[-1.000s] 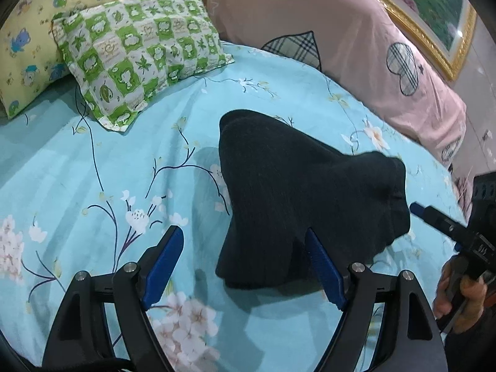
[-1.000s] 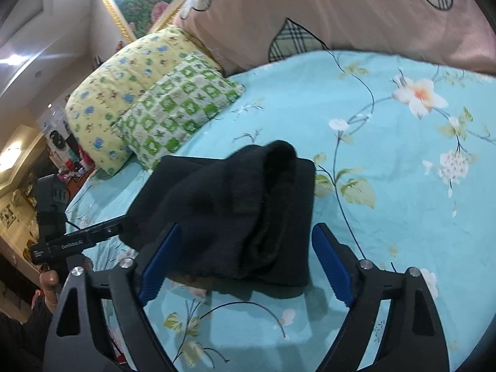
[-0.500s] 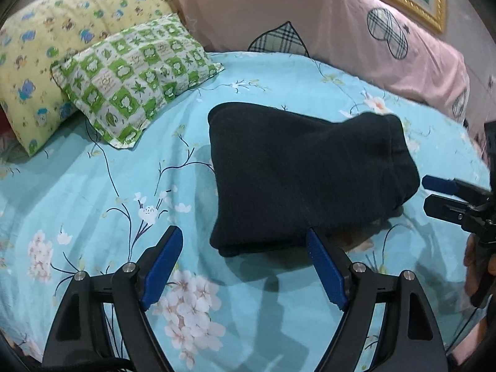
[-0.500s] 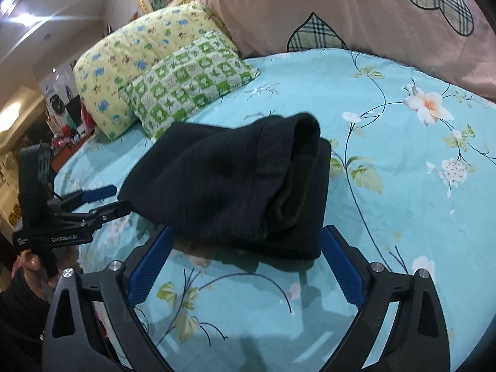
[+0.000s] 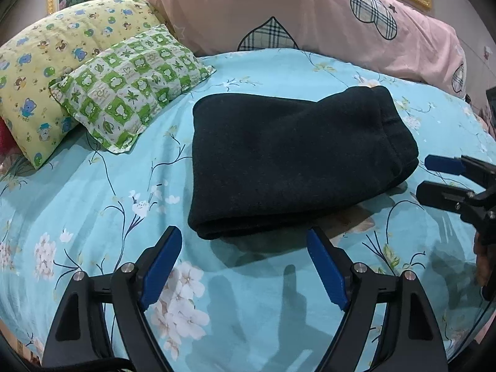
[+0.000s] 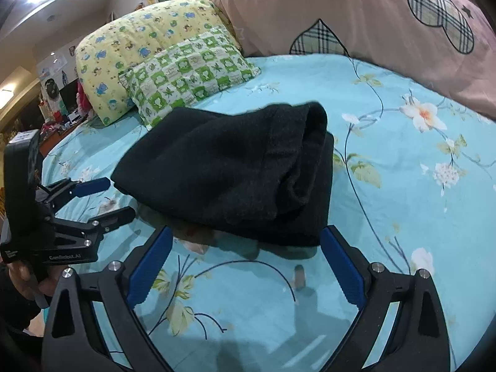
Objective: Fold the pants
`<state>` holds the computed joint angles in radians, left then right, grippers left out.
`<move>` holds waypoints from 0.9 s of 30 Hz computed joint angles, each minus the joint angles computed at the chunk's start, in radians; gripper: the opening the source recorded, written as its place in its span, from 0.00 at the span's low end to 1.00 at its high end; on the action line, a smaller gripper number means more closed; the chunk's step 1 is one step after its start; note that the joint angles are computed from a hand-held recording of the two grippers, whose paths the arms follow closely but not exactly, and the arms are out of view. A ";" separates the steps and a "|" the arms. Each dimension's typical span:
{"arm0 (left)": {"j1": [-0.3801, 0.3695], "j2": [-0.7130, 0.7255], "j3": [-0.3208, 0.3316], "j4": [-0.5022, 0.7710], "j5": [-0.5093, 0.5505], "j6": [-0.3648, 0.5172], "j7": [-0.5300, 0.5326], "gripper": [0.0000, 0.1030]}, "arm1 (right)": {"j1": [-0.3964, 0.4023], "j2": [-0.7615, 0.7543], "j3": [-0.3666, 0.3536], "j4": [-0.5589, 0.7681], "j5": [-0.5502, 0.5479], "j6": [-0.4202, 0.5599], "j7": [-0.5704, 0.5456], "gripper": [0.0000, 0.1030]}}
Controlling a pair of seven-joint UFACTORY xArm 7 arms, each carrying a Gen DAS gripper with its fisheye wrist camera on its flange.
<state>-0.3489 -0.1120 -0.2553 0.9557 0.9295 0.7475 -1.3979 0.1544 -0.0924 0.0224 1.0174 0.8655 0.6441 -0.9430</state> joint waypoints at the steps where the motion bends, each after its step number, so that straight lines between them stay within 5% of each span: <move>1: 0.001 -0.002 -0.001 -0.002 0.010 0.002 -0.011 0.81 | 0.001 -0.002 0.002 -0.009 0.003 -0.013 0.000 0.93; 27: -0.008 0.012 0.005 0.005 0.032 0.012 -0.044 0.83 | 0.043 -0.021 0.008 -0.060 0.018 -0.098 -0.031 0.93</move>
